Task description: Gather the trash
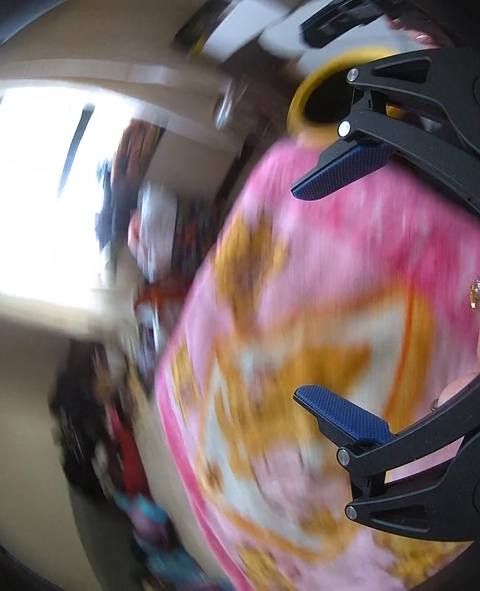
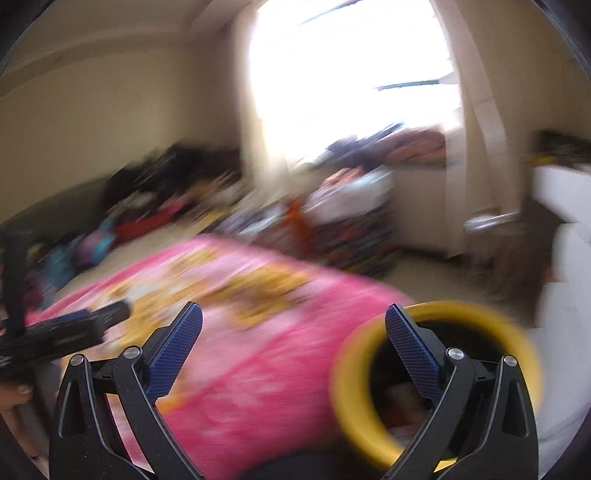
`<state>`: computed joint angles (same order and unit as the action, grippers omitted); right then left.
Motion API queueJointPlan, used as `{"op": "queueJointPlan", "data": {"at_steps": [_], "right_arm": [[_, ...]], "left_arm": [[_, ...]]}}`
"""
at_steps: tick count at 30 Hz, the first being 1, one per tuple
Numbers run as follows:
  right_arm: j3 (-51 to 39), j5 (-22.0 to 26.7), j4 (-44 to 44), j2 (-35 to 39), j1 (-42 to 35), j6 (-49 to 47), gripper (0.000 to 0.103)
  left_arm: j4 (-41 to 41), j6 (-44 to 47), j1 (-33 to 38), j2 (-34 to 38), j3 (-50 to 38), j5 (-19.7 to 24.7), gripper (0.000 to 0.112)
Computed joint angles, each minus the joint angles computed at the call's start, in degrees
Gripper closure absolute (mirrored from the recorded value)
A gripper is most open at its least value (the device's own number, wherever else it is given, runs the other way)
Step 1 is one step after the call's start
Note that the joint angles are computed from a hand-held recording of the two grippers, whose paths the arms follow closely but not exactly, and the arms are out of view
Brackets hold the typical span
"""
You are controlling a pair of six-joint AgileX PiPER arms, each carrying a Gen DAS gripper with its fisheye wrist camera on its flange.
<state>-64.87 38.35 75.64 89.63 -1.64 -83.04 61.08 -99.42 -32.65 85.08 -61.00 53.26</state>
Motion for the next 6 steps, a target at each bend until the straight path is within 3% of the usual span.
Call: {"op": "queueJointPlan", "data": {"at_steps": [2,6], "right_arm": [[-6.2,1.1,-11.5,4.2,8.6,11.3,0.007],[-22.0,7.7,-33.9,17.9,29.5,31.5,0.007]], "left_arm": [[-3.3,0.7,5.3,-3.9,5.1,3.7,0.020],[-9.5,3.8,23.5,-12.3,18.4,3.9,0.020]]}}
